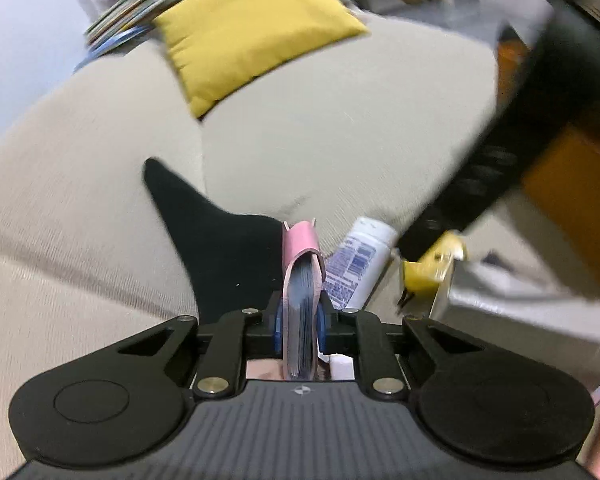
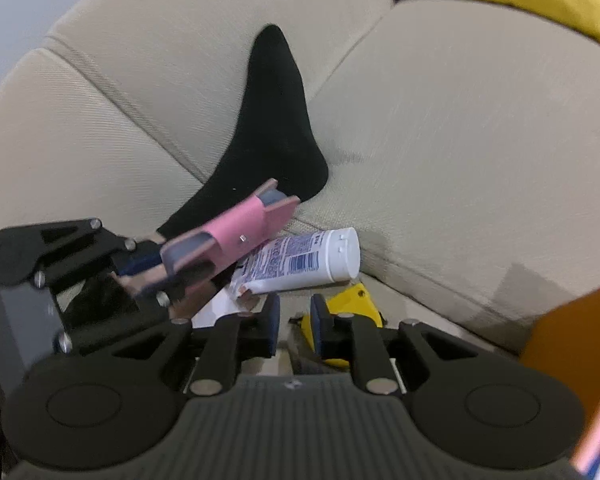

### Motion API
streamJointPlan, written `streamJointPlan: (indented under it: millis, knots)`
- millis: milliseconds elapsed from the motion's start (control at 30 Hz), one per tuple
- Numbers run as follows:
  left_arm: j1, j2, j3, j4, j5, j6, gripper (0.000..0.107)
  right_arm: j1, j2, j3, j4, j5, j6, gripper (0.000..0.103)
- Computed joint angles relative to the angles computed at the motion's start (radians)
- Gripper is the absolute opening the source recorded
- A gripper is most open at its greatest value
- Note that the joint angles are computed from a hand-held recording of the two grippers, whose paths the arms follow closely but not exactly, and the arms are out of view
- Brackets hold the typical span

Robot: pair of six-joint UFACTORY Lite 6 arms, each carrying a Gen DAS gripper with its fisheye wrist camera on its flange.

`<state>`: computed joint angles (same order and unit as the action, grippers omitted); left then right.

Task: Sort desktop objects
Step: 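Grasp the pink wallet with the left gripper, then hold the pink wallet in the left gripper while the right grasps the silver photo card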

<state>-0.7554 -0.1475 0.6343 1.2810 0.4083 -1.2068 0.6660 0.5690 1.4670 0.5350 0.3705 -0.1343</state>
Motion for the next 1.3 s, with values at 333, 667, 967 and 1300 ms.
streamJointPlan:
  millis: [333, 667, 967, 1300]
  knots:
    - [0.013, -0.456, -0.063, -0.635, 0.083, 0.423, 0.017, 0.007, -0.087, -0.076, -0.266, 0.064, 0.268, 0.030]
    - [-0.099, -0.643, -0.160, -0.741, 0.211, 0.240, 0.017, 0.007, 0.037, -0.025, -0.216, 0.144, 0.307, 0.073]
    - [-0.182, -0.722, -0.188, -0.619, 0.319, 0.041, 0.017, 0.133, 0.091, 0.068, -0.469, 0.186, 0.399, 0.078]
    - [-0.223, -0.725, -0.191, -0.584, 0.319, -0.011, 0.017, 0.259, 0.000, -0.033, -0.794, 0.158, 0.249, 0.058]
